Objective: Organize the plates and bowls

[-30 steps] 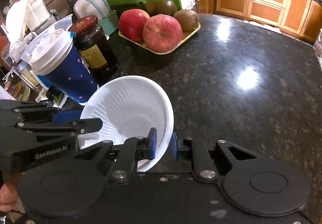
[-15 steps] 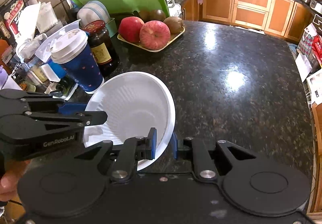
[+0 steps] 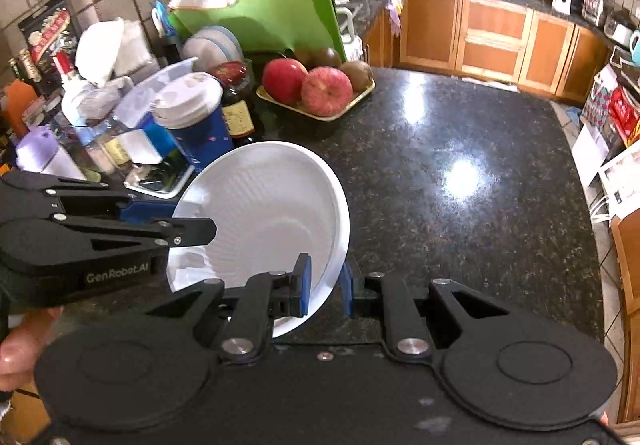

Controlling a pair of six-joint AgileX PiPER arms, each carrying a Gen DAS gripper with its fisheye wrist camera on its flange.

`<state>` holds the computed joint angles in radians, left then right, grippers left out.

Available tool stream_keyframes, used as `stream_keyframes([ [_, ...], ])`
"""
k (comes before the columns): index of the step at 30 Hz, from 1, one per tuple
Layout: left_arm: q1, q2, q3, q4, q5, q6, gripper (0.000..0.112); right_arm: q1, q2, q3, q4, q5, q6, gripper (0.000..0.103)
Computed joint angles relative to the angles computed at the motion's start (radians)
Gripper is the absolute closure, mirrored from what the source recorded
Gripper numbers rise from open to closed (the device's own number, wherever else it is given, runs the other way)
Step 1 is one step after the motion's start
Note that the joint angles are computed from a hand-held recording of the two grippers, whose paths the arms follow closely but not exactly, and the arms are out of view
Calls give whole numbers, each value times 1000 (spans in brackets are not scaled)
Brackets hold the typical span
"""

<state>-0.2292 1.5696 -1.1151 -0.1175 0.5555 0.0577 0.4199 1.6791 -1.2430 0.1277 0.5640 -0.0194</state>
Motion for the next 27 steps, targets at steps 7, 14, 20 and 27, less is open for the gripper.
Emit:
stream_keyframes([
  [7, 2, -128, 94, 11, 38, 21, 83, 53, -150, 120, -11, -6, 33, 85],
  [14, 13, -202, 204, 25, 61, 42, 83, 111, -196, 209, 19, -4, 37, 85],
  [20, 42, -226, 275, -9, 82, 113, 83, 138, -184, 257, 80, -5, 12, 85],
  [27, 68, -218, 303, -62, 81, 179, 83, 129, -136, 274, 158, -18, -22, 85],
])
